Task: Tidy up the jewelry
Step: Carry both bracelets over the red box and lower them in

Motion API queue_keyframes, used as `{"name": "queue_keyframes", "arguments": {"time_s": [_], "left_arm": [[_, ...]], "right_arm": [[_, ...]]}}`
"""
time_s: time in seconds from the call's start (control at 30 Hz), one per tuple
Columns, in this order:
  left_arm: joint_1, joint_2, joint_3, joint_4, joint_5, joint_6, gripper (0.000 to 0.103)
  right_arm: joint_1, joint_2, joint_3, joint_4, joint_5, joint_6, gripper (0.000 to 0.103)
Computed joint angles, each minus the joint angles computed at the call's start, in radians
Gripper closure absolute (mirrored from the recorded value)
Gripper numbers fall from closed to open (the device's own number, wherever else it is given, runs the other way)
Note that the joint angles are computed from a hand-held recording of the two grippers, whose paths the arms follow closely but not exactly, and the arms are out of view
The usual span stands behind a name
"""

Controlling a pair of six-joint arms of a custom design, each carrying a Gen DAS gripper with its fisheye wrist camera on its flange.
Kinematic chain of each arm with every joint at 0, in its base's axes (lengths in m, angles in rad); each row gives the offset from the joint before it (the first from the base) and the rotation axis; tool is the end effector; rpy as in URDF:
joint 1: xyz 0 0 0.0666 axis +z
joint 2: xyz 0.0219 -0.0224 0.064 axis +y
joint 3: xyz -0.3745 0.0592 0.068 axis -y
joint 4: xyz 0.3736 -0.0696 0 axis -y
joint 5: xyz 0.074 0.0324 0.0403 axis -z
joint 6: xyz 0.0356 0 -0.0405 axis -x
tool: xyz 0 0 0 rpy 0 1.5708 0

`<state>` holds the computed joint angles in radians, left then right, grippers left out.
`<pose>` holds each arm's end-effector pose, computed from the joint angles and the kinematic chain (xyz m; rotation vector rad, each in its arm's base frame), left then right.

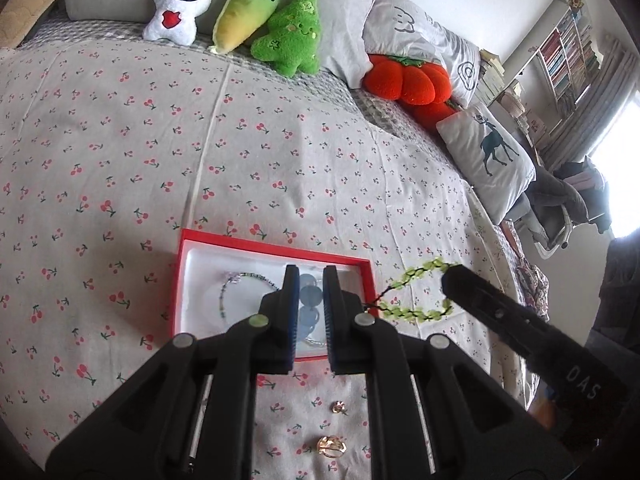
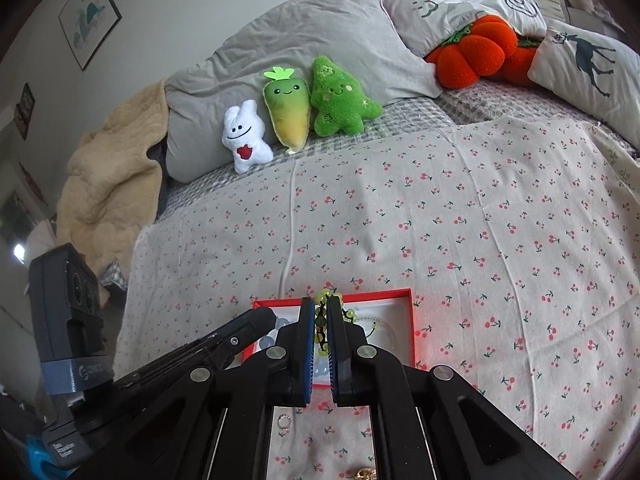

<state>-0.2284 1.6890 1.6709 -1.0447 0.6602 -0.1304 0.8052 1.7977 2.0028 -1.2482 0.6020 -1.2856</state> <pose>0.5371 -0.1477 0.3984 0.6728 2.4490 -0.8979 0.4237 0.4112 0.4669 0.7545 2.2477 0.1843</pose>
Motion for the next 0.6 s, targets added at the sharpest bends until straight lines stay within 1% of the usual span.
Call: {"name": "queue_keyframes", "arguments": {"time_s": [0.07,0.23,0.37,0.4,0.47,0.6], "left_arm": [[0.001,0.013,-0.007,0.01,-0.055,-0.004,0.09],[0.019,0.02,-0.034,0.037,-0.111,-0.027,0.09],[0.028,0.019,-0.051,0.06,-0.137,-0.04,0.09],[0.03,0.018,-0.053,0.064,-0.139,-0.039,0.09],[0.035,0.023,-0.047,0.052,-0.127,-0.044,0.09],[0.04,0.026,-0.037,0.034,-0.125,-0.049,0.09]], "right_arm": [[-0.002,0.01,0.015,-0.012,0.004,0.006,0.097],[-0.004,0.052,0.069,-0.01,-0.013,0.062,0.097],[-0.005,0.061,0.061,0.089,-0.056,0.137,0.097],[-0.007,0.063,0.056,0.103,-0.066,0.148,0.097],[-0.013,0.069,0.047,0.096,-0.08,0.139,0.097],[-0.039,0.061,-0.012,0.055,-0.131,0.061,0.097]]}}
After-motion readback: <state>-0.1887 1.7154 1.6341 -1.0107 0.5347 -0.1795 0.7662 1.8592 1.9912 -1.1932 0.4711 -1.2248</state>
